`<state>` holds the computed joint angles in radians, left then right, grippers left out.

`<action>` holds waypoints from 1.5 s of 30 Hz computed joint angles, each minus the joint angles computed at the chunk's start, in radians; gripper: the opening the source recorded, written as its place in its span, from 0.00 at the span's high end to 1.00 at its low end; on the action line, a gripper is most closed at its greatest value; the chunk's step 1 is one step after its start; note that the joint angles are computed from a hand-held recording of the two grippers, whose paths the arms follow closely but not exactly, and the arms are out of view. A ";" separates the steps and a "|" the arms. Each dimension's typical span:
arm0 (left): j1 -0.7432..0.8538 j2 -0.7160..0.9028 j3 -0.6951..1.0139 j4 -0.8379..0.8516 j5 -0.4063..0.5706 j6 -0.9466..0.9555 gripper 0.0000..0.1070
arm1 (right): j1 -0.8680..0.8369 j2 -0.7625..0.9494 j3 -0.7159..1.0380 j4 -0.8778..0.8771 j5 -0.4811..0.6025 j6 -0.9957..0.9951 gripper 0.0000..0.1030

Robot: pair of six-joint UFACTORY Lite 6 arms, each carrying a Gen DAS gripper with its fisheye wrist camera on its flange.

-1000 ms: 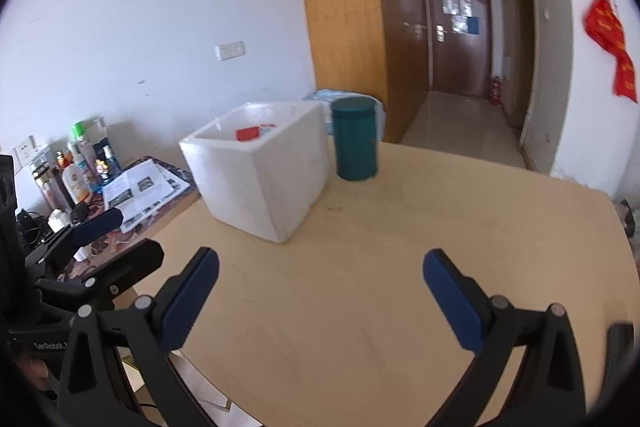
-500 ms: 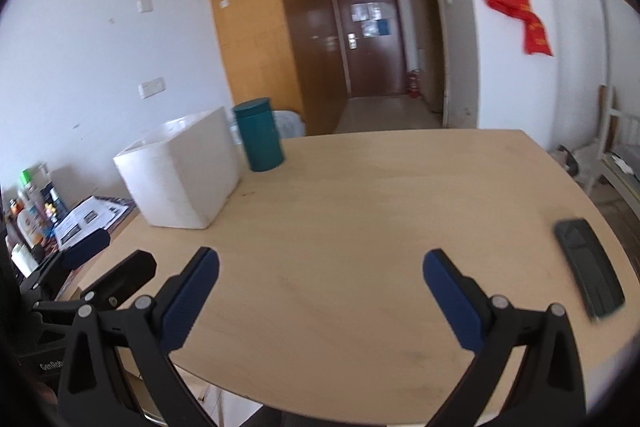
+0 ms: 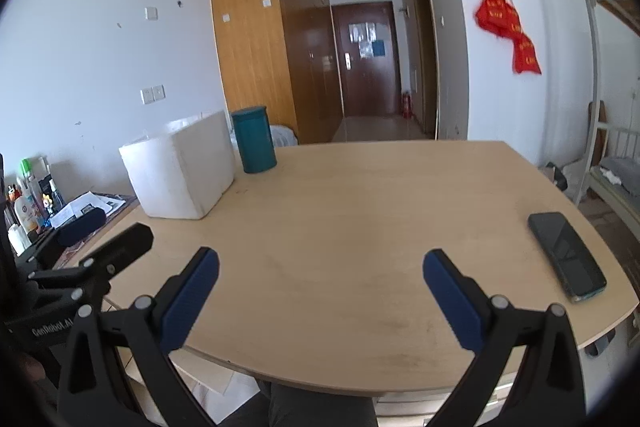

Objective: Organize soft objects

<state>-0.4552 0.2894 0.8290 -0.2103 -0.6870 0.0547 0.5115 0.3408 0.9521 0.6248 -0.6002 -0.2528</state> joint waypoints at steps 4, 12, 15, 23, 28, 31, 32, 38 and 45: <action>0.015 -0.052 -0.074 0.019 -0.060 -0.025 0.04 | 0.032 -0.020 -0.049 0.019 -0.084 -0.017 0.00; -0.014 -0.127 -0.199 -0.007 -0.169 -0.024 0.04 | 0.072 -0.063 -0.107 0.062 -0.166 -0.032 0.00; -0.021 -0.167 -0.253 -0.027 -0.219 -0.014 0.04 | 0.093 -0.092 -0.141 0.087 -0.212 -0.046 0.00; 0.027 -0.282 -0.369 -0.015 -0.251 -0.020 0.04 | 0.121 -0.165 -0.206 0.136 -0.272 -0.090 0.00; 0.056 -0.322 -0.419 0.011 -0.276 -0.046 0.04 | 0.138 -0.172 -0.227 0.139 -0.324 -0.077 0.00; 0.053 -0.333 -0.434 0.000 -0.295 -0.045 0.04 | 0.159 -0.166 -0.231 0.159 -0.361 -0.087 0.00; 0.051 -0.335 -0.436 -0.006 -0.297 -0.043 0.04 | 0.164 -0.166 -0.234 0.161 -0.370 -0.090 0.00; 0.050 -0.331 -0.444 -0.009 -0.318 -0.054 0.04 | 0.194 -0.127 -0.216 0.189 -0.426 -0.111 0.00; 0.011 -0.322 -0.432 -0.057 -0.324 -0.025 0.04 | 0.185 -0.151 -0.232 0.157 -0.409 -0.094 0.00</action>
<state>-0.4438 -0.0326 0.3967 -0.2677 -1.0113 0.0302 0.6961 0.1897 0.7200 0.7822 -1.0092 -0.3470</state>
